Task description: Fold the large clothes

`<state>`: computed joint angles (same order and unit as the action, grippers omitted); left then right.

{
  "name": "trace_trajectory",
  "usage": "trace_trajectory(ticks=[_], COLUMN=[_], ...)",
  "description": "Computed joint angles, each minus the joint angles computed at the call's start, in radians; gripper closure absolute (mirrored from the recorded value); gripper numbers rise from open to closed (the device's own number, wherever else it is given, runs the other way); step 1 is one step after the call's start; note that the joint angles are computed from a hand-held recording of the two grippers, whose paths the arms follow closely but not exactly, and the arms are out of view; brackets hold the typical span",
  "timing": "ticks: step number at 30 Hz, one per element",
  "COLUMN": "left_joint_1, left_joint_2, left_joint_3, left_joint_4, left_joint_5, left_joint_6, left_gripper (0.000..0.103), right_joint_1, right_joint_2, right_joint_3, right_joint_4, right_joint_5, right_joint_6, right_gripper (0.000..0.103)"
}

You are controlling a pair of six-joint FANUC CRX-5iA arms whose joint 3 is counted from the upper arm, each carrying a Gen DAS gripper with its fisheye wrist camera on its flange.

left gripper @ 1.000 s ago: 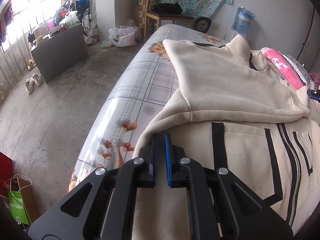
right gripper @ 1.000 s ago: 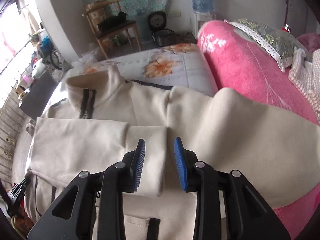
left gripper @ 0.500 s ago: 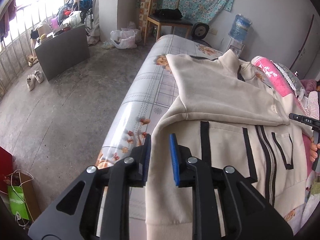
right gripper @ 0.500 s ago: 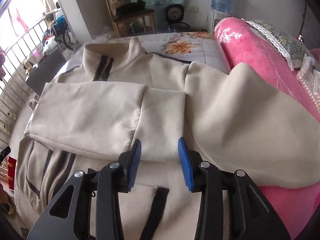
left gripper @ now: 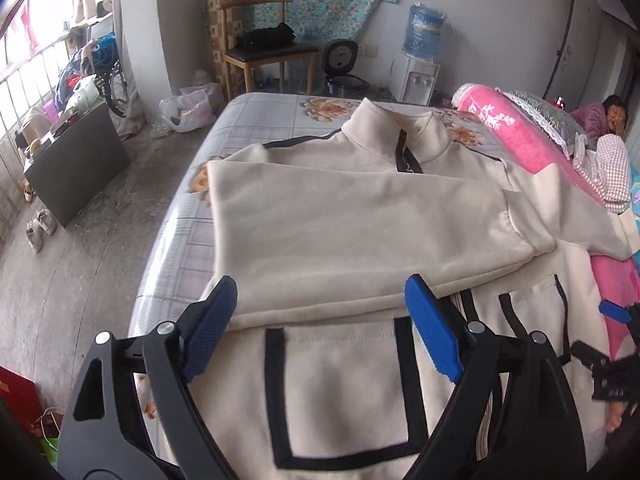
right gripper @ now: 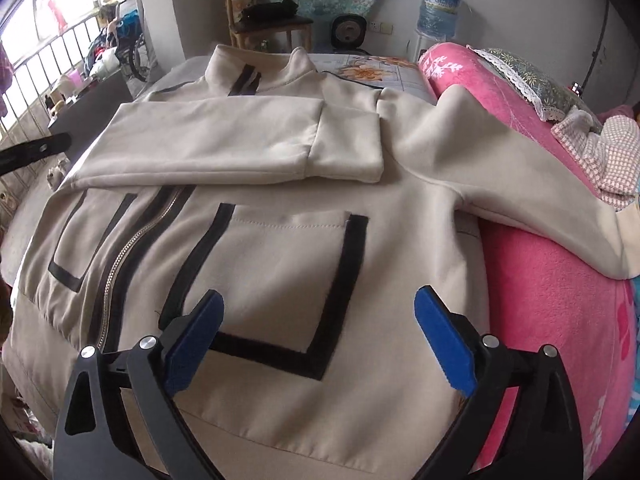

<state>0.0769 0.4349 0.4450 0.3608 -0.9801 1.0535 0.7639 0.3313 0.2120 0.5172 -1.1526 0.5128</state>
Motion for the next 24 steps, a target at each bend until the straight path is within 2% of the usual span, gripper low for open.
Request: trace_trajectory(ticks=[3, 6, 8, 11, 12, 13, 16, 20, 24], left_joint_1=[-0.045, -0.071, -0.081, -0.088, -0.083, -0.079, -0.072, -0.072, -0.072], left_joint_2=[0.104, 0.159, 0.171, 0.171, 0.142, 0.131, 0.116, 0.111, 0.111], left_joint_3=[0.134, 0.199, 0.207, 0.186, 0.128, 0.103, 0.064, 0.056, 0.054], left_joint_4=[-0.077, -0.142, -0.17, -0.192, -0.178, -0.17, -0.148, -0.147, -0.144], left_joint_5=[-0.055, -0.073, -0.082, -0.088, -0.031, -0.012, 0.028, 0.039, 0.043], left_joint_6=[0.094, 0.157, 0.156, 0.138, 0.133, 0.133, 0.117, 0.115, 0.111], left_gripper=[0.021, 0.021, 0.019, 0.016, 0.014, 0.011, 0.008, 0.008, 0.008], right_joint_1=[-0.001, -0.008, -0.014, -0.02, -0.021, -0.019, -0.016, -0.016, -0.022], right_joint_2=[0.011, 0.03, 0.033, 0.049, 0.053, 0.055, 0.063, 0.041, 0.05], right_joint_3=[-0.004, 0.007, 0.005, 0.019, 0.024, 0.023, 0.025, -0.019, 0.007], right_joint_4=[-0.021, -0.048, -0.061, -0.074, -0.075, -0.068, -0.052, -0.034, -0.059], right_joint_5=[0.014, 0.005, 0.013, -0.005, -0.009, -0.01, -0.015, 0.03, 0.013], right_joint_6=[-0.018, -0.021, -0.015, -0.003, 0.005, 0.008, 0.01, -0.013, 0.012], right_gripper=[0.006, 0.006, 0.006, 0.006, 0.006, 0.006, 0.006, 0.006, 0.006])
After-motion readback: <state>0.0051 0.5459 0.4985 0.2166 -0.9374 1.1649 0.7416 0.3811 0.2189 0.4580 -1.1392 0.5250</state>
